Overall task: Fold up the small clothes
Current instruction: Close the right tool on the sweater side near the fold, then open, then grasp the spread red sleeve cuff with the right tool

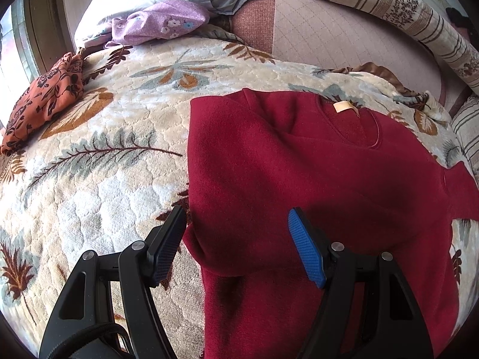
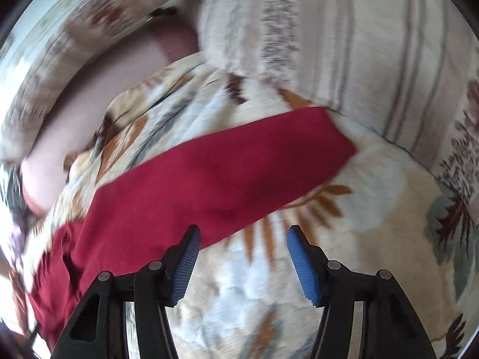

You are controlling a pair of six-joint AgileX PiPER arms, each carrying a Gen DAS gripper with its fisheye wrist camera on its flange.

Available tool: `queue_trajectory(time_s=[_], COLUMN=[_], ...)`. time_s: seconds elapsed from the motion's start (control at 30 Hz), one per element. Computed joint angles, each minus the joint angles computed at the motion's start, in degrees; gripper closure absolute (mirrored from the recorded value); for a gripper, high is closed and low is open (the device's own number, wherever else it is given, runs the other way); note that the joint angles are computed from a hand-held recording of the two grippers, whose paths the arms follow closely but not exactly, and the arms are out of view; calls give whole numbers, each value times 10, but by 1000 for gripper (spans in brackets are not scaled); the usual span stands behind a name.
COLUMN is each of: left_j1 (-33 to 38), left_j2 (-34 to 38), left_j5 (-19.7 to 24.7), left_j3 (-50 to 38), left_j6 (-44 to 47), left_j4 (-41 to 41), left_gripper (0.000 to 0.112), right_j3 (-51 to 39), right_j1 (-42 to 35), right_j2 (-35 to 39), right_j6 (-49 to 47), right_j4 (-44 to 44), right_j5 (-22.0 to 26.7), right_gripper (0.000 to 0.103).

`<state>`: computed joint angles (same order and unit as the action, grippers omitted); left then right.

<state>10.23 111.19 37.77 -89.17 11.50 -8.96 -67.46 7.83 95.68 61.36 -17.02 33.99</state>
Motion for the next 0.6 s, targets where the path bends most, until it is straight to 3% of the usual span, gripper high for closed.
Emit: queue_trajectory(time_s=[0.2,0.33,0.43,0.6], left_j1=[-3,-2,-2,-3], left_j2=[4,6,8,10], left_j5=[1,2,2,2], left_j3=[-2,-5,-6,-8], left_j6=[-2,-3,-7,-9], left_j4=[5,6,9,12], left_gripper=[42,41,42,42], right_j3=[27,11,-5,-18], right_j1=[-57,-60,-66,-75], right_j2=[7,28,45,59], right_j6=[-16,22,44,51], right_j4=[50,9,-21,-38], right_j5=[-56,-64,-61,-68], right_gripper=[45,50,58,85])
